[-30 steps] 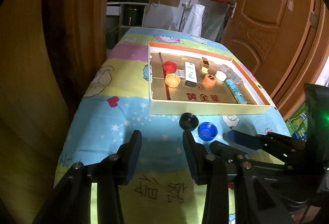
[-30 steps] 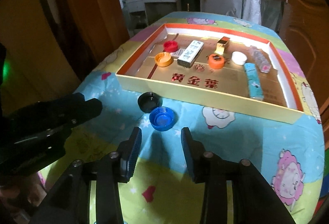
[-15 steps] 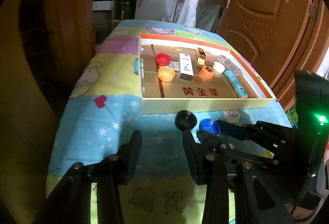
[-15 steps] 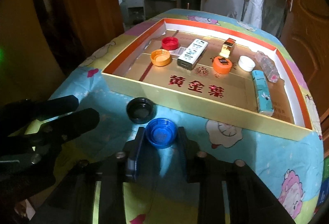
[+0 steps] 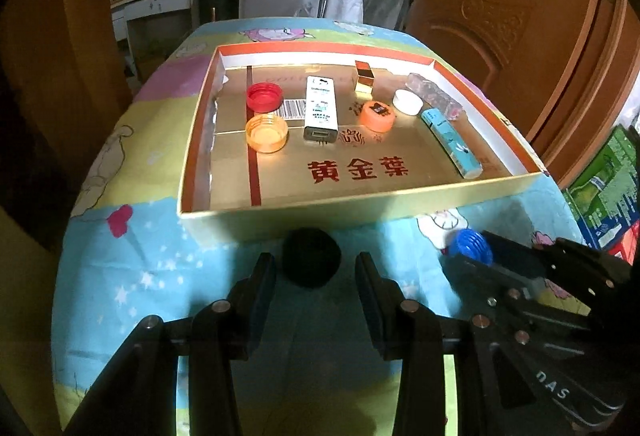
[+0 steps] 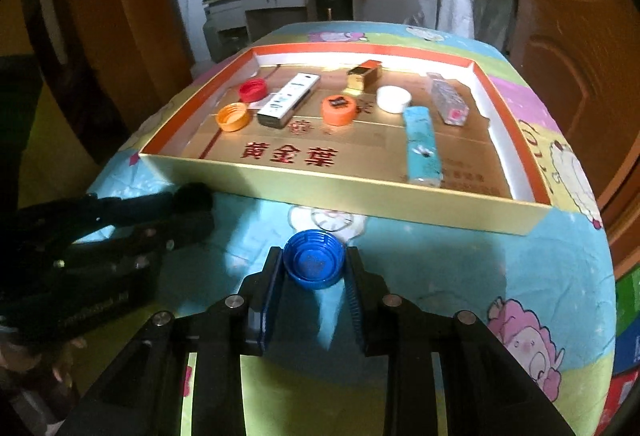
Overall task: Organize rigid objects
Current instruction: 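Carry the black cap with the left gripper while the right gripper carries the blue cap over the box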
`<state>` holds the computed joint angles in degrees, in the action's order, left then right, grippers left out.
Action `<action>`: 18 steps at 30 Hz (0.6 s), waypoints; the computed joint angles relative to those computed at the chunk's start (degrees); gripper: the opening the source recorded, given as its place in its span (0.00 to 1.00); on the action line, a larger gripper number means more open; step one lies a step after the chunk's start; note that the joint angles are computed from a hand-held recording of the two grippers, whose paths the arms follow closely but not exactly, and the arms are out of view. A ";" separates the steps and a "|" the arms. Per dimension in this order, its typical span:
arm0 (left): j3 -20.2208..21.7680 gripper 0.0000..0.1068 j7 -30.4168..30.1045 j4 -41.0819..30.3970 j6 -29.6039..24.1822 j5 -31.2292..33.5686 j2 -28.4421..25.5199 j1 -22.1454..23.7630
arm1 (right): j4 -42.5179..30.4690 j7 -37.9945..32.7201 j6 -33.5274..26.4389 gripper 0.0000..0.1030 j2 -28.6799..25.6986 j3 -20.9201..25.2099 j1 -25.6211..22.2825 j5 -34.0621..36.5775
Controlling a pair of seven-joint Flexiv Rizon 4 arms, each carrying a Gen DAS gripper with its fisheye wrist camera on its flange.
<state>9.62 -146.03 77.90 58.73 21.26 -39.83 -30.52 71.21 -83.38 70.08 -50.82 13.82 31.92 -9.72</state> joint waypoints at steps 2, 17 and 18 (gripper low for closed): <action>0.08 0.39 0.40 -1.01 -1.15 0.14 -0.46 -0.17 | 1.09 0.06 0.57 0.30 0.58 0.19 -0.37 0.41; 1.22 0.29 -4.82 -0.35 -0.33 3.44 1.37 -1.67 | 1.95 -0.45 1.96 0.30 1.38 1.56 -1.47 2.09; 1.22 0.29 -4.88 -0.54 -0.43 3.71 1.51 -1.75 | 2.08 -0.43 2.16 0.30 1.58 1.54 -1.46 2.06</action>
<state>10.84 -150.92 77.36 58.30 24.98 -38.32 -32.27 73.29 -83.81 72.24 -49.25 15.36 30.46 -7.66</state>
